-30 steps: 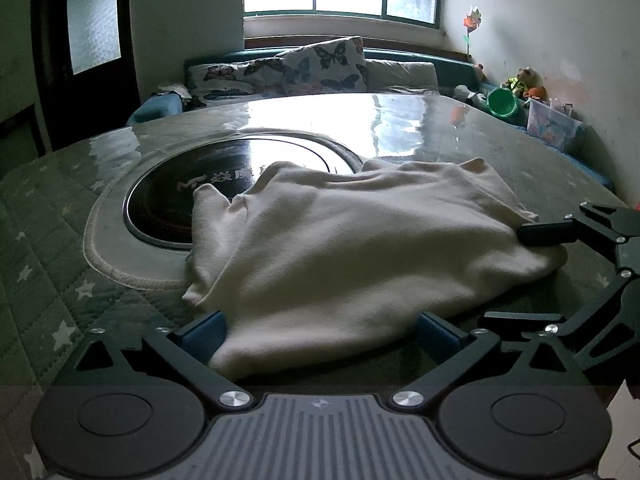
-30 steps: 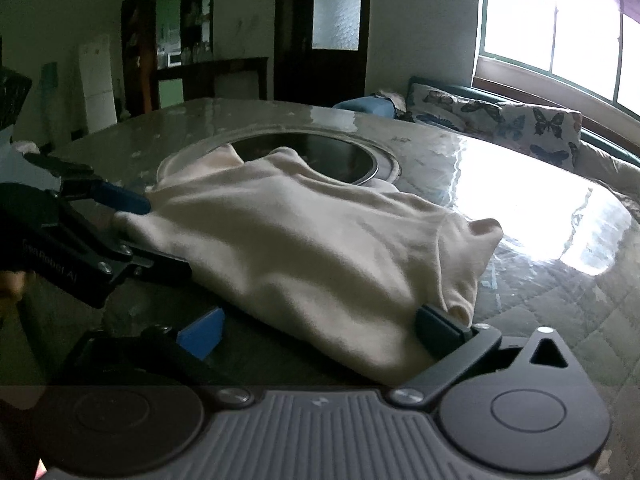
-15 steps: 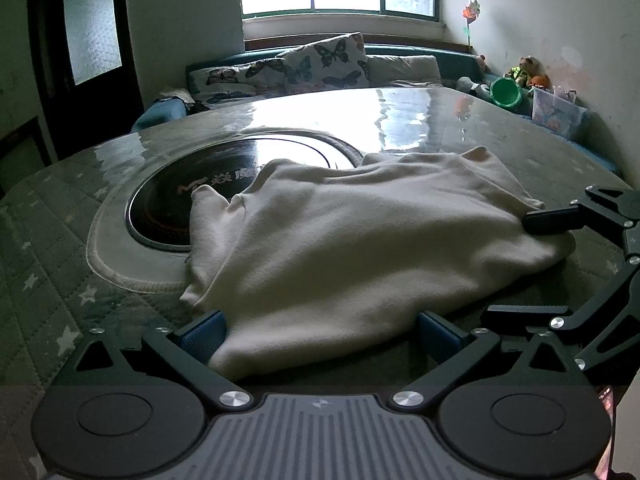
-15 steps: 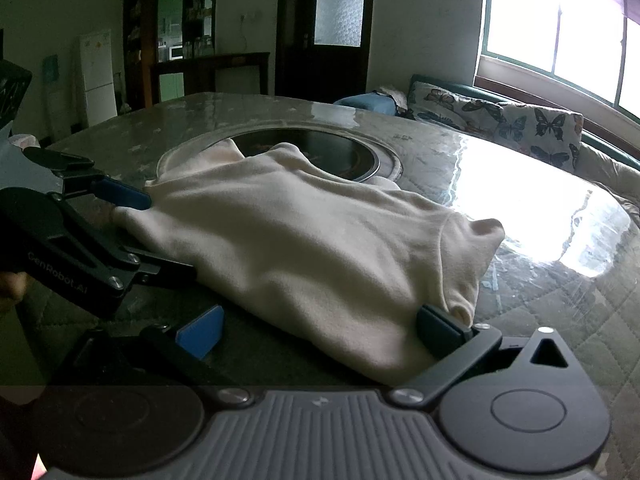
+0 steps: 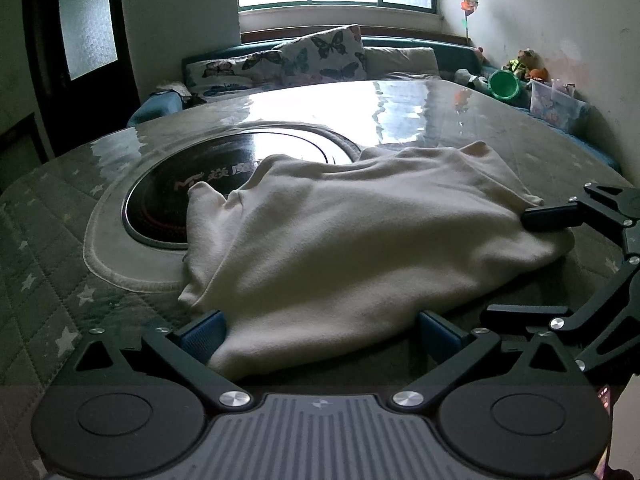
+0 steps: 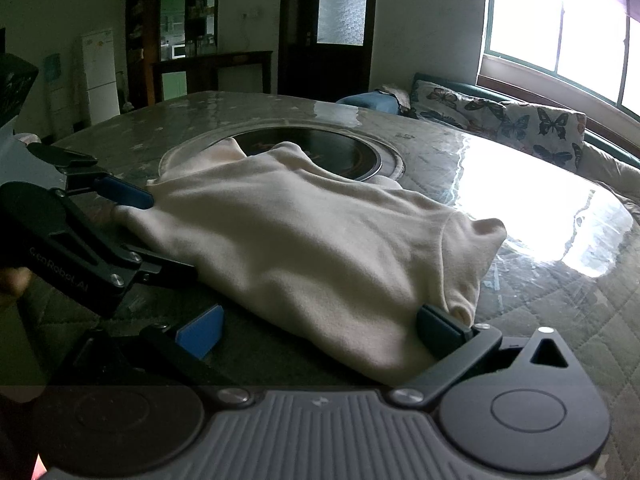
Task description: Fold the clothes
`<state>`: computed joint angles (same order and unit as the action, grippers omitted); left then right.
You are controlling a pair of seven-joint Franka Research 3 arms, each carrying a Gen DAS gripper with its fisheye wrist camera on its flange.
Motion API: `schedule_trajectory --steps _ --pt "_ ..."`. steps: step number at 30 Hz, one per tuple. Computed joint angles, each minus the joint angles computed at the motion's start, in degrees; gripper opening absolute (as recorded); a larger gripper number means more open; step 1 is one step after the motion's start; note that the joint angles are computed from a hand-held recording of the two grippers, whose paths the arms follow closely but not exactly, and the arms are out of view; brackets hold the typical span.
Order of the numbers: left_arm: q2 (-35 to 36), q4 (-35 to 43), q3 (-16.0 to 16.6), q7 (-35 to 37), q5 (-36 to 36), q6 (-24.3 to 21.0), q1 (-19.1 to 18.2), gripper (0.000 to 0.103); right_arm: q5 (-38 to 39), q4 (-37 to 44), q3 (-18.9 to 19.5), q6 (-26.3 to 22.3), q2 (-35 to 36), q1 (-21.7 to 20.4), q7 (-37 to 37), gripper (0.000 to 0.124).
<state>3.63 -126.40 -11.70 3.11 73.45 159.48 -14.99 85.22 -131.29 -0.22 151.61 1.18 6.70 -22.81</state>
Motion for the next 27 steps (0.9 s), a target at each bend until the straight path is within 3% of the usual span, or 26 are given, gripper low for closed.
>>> schedule_trajectory --steps 16,22,27 --pt "-1.73 -1.41 0.10 1.55 -1.67 2.45 0.79 0.103 1.90 -0.42 -0.19 -0.89 -0.29 -0.29 -1.80 0.103" --pt "-5.40 -3.37 -0.28 -2.93 0.98 1.87 2.28 0.103 3.00 -0.67 -0.65 -2.32 -0.89 -0.76 -2.25 0.103" --pt "-8.10 -4.40 -0.56 -7.12 2.80 1.16 4.53 0.103 0.95 -0.76 -1.52 -5.11 -2.53 -1.51 2.23 0.103"
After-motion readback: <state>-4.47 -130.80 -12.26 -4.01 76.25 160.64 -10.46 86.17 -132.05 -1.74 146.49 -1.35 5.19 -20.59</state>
